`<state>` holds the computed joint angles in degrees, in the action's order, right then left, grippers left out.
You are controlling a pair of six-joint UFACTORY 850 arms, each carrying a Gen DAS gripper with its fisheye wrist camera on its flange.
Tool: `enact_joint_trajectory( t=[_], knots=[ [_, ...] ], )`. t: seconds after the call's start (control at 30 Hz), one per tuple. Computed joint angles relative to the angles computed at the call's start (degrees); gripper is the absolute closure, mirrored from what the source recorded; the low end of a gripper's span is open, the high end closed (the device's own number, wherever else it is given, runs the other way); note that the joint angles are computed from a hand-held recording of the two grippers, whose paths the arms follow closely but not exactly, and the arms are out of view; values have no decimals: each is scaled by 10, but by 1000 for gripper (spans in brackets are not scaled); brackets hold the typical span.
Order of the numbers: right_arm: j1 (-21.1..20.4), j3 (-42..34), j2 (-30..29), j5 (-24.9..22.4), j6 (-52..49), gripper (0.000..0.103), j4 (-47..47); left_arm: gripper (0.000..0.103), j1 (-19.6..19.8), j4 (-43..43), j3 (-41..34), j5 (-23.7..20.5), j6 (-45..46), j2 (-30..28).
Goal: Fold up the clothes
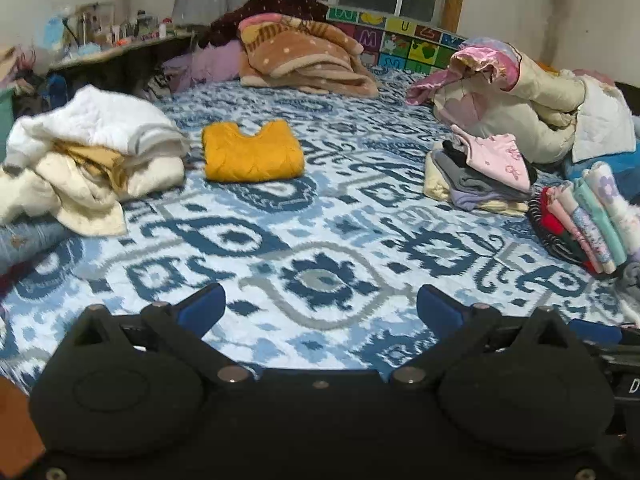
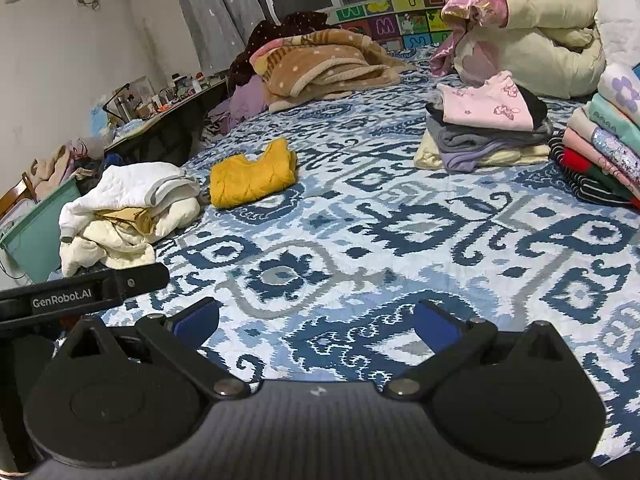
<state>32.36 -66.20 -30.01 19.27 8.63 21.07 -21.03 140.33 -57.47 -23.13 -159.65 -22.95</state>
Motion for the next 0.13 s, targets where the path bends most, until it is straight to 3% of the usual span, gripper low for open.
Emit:
enact_joint_trajectory(
  t=[0.13],
  knots=[
    [-7,-15,-16,-10,19,0,-18,0,0,44,1,-17,-35,-4]
  ],
)
